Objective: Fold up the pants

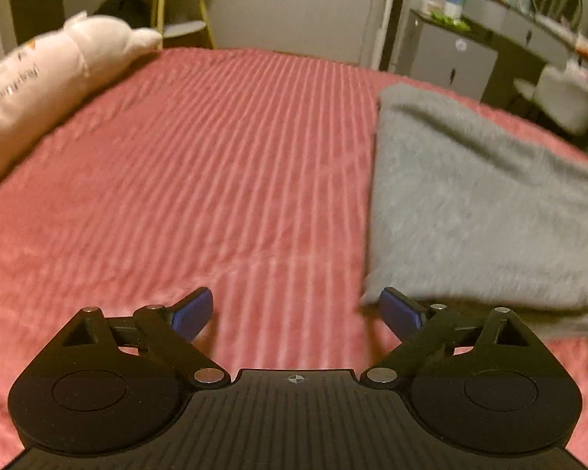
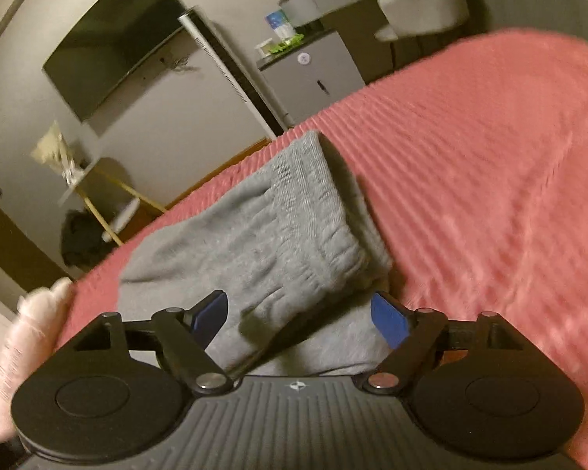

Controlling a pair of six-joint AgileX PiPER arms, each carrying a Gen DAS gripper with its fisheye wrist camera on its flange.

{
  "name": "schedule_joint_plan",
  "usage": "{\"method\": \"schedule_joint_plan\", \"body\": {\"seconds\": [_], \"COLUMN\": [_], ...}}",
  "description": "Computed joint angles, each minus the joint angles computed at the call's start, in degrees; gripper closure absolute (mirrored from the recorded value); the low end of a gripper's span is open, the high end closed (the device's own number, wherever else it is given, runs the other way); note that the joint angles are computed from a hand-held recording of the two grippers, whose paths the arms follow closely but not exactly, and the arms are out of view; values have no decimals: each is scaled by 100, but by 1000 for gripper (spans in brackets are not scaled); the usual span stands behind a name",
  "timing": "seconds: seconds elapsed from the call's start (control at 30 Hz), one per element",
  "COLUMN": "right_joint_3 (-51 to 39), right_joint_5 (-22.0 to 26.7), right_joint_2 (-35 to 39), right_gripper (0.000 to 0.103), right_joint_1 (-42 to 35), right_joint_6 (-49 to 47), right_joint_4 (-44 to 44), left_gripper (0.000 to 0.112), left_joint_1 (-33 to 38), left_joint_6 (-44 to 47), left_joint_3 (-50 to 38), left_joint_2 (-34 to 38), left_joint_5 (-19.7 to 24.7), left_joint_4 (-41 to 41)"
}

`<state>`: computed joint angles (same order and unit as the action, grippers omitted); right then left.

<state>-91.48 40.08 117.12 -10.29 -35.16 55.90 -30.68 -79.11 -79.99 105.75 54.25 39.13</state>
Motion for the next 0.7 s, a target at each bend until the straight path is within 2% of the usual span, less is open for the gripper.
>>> {"method": "schedule_joint_plan", "body": {"seconds": [0.07,0.1,0.17,0.23,0.3,0.4,0.47,0.53,0.63,0.7], "right_joint_3": [-7,31,-157,-266,-241,-320,-429,-462,-9,324], "right_joint_5": [-56,-30,128,220,140,45,-73,-248,-697,-735], "right_joint_2": [50,61,268,441,538,613,624,581,228,41], "right_gripper": [36,37,47,47,47,48,70,84,90,90], "right_joint_1": [10,8,19,48,102,207,341,470,612,527], "right_joint_6": [76,54,415,728,672,716,925,988,372,-360], "right_joint_4": [165,269,268,220,382,466,160,-150,115,947], "left_gripper": [17,17,17,17,17,17,17,17,17,17], "left_joint_1": [-45,-31,50,99,131,192,191,188,151,190], "left_joint_6": [-30,-127,-342,-405,-418,-534,-583,-628,-700,-634], "left_joint_3": [196,327,532,577,467,487,472,478,540,483], "left_joint_2": [-74,-138,-215,-267,-170,-123,-78,-42,-47,-24], "left_joint_5": [59,-18,-274,-260,-69,-98,-53,-40,-84,-200], "left_joint_4": [81,97,-40,-231,-270,-265,-259,-218,-122,-90]}}
